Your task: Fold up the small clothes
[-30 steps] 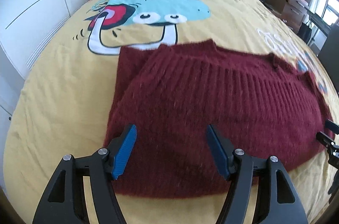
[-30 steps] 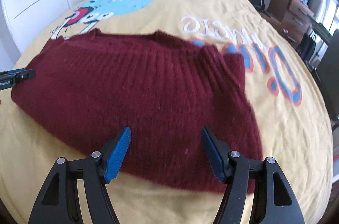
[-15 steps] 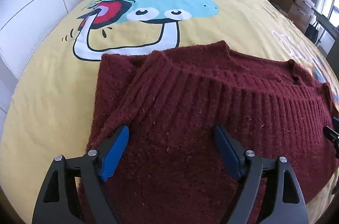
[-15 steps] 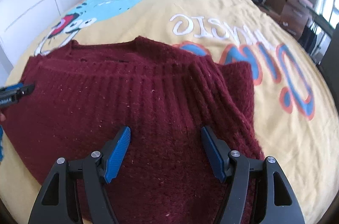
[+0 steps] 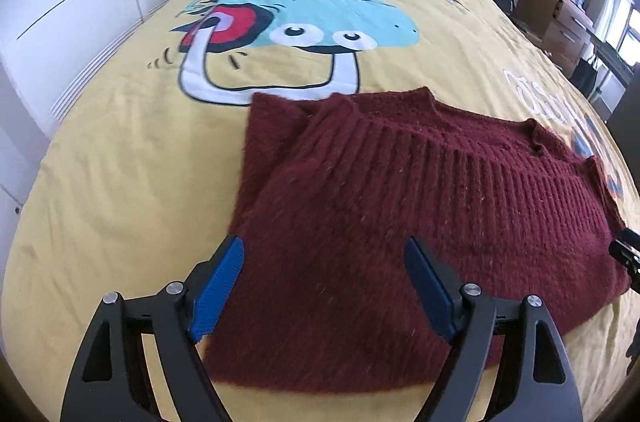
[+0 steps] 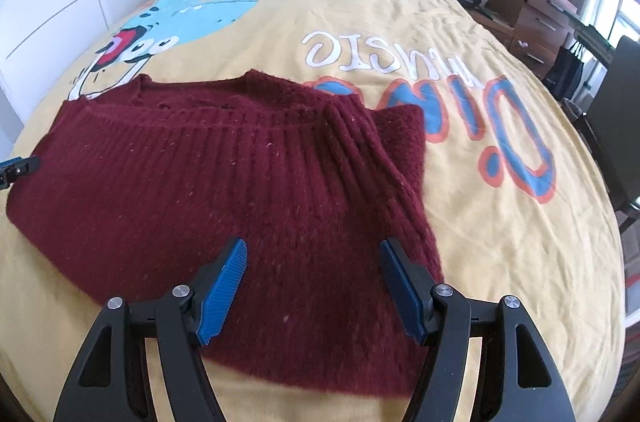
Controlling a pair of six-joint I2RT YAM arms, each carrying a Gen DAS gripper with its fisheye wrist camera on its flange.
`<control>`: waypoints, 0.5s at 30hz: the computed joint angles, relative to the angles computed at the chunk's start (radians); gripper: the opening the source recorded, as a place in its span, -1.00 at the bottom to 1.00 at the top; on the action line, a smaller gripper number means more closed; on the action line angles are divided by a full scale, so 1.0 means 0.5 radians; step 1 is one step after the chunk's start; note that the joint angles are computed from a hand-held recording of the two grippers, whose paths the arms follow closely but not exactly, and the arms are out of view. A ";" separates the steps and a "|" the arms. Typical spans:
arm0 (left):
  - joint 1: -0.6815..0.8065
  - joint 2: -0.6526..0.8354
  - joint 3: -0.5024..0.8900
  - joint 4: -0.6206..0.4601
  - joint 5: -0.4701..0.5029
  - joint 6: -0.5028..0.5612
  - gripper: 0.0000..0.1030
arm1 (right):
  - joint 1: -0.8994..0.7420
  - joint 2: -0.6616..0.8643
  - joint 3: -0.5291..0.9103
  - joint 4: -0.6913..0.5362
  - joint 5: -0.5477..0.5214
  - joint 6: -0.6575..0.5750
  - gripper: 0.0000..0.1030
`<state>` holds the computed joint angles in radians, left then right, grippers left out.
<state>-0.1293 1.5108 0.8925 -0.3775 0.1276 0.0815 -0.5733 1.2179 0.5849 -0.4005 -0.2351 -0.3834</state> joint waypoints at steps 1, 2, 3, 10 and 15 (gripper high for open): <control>0.031 -0.038 -0.016 -0.023 0.016 0.004 0.52 | -0.004 -0.057 -0.009 -0.041 0.003 -0.006 0.37; 0.058 -0.078 -0.033 -0.044 0.028 0.008 0.52 | -0.002 -0.096 -0.018 -0.065 0.007 -0.004 0.37; 0.089 -0.114 -0.048 -0.065 0.046 0.012 0.52 | -0.002 -0.131 -0.023 -0.093 0.009 -0.006 0.37; 0.341 -0.303 -0.103 -0.215 0.185 0.076 0.52 | -0.058 -0.352 -0.043 -0.304 -0.023 -0.013 0.37; 0.556 -0.357 -0.112 -0.331 0.301 0.160 0.52 | -0.078 -0.501 -0.063 -0.438 -0.043 -0.018 0.37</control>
<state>0.1486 1.3324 0.8366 -0.5430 0.2779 0.1616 -0.6122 0.9675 0.5535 -0.6196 -0.2566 -0.3923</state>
